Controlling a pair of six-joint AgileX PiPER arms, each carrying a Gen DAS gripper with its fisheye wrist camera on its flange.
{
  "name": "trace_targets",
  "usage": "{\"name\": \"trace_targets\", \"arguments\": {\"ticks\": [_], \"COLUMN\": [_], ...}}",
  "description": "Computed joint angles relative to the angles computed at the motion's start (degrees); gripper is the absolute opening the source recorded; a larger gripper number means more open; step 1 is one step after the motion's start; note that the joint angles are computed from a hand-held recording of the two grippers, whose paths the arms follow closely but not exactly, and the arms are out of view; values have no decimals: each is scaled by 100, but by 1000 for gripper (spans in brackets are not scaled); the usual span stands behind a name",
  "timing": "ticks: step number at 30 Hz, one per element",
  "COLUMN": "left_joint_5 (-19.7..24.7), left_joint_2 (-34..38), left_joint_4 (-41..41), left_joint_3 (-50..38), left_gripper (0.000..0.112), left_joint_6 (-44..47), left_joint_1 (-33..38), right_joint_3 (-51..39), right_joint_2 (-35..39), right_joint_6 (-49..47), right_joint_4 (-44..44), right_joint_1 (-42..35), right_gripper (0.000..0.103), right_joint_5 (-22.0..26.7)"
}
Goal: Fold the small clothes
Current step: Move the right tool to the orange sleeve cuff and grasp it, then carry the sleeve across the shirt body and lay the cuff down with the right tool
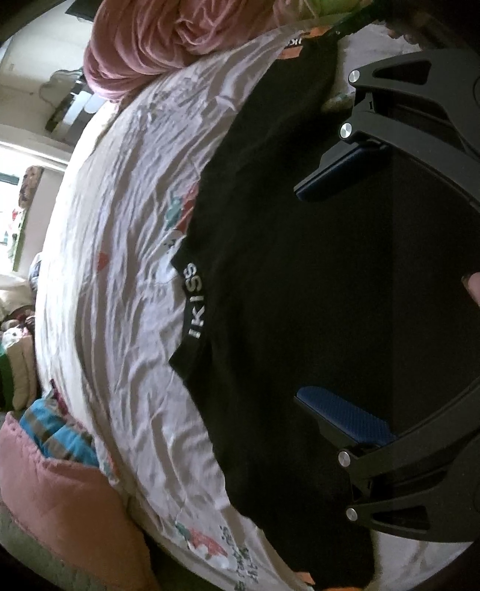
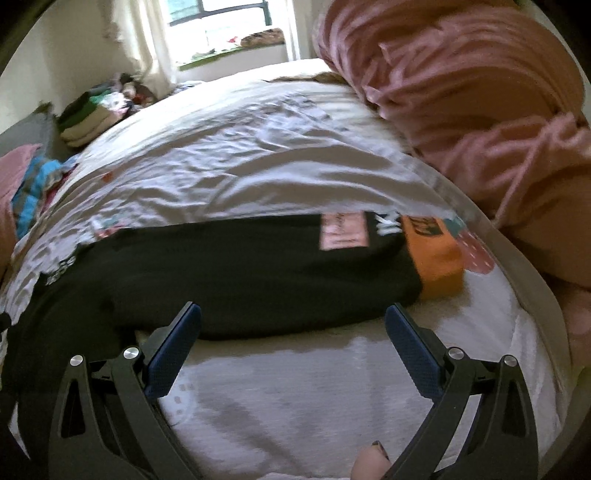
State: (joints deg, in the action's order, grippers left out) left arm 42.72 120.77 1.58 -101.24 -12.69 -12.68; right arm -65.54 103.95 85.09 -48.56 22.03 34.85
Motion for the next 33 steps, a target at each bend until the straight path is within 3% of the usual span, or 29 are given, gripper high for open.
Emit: {"name": "trace_targets", "arguments": {"ticks": [2,9,15,19,21,23,24,26,29,33], "left_joint_5": [125,-71,-111,-131,-129,-75,-55,-156,-210,-107], "left_joint_2": [178,386,425,421,404,367,299,137,22,1], "left_joint_4": [-72,120,-36,-37,-96,-154,-296,-361,-513,-740], "left_joint_3": [-209,-30,-4,9,21,29,70,234,349,248], "left_gripper": [94,94,94,94,94,94,94,94,94,94], "left_joint_6": [59,116,256,238,271,301,405,476,639,758], "left_joint_1": [1,116,249,301,348,387,430,470,542,682], "right_joint_3": [86,137,313,143,52,-31,-51,-57,91,159], "right_joint_2": [-8,224,343,488,569,631,646,634,461,167], "right_joint_6": [-89,-86,21,80,391,638,699,1132,1790,2363], "right_joint_4": [257,659,1087,936,605,278,129,-481,-1362,-2365], "right_joint_1": [-239,-903,-1669,-1917,-1973,-2024,-2043,-2008,-1966,-1674], "right_gripper": [99,99,99,98,84,52,46,23,19,18], "right_joint_5": [-173,-466,-1545,-1758,-1778,-1803,-1830,-1798,-1989,-1807]}}
